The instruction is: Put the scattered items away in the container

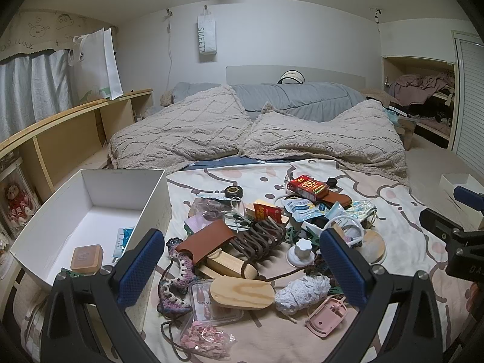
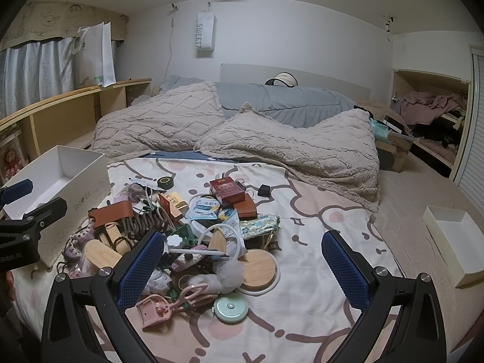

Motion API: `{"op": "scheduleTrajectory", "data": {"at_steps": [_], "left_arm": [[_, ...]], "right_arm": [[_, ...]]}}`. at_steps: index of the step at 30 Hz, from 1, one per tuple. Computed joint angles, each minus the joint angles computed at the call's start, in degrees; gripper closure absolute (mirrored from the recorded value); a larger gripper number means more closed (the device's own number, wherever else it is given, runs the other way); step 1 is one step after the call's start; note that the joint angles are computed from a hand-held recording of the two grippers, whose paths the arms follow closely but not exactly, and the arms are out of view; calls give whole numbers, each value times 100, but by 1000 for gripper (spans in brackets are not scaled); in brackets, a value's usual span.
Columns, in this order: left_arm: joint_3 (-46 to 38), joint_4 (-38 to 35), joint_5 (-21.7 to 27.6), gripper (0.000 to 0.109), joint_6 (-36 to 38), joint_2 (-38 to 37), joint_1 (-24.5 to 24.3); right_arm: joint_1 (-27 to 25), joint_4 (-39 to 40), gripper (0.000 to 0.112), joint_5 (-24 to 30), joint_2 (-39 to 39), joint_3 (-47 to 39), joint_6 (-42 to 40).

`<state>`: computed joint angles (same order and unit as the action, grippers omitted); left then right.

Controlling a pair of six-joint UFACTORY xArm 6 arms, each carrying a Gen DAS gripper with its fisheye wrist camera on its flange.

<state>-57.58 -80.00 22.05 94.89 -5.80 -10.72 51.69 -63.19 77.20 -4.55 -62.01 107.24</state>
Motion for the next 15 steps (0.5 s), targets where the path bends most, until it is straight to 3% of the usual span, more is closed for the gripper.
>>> {"op": "scheduleTrajectory", "data": {"at_steps": [15], "left_arm": [[-1, 7, 10, 6, -6, 2, 2]], "right_arm": [[-16, 6, 9, -30, 43, -20, -17]]}}
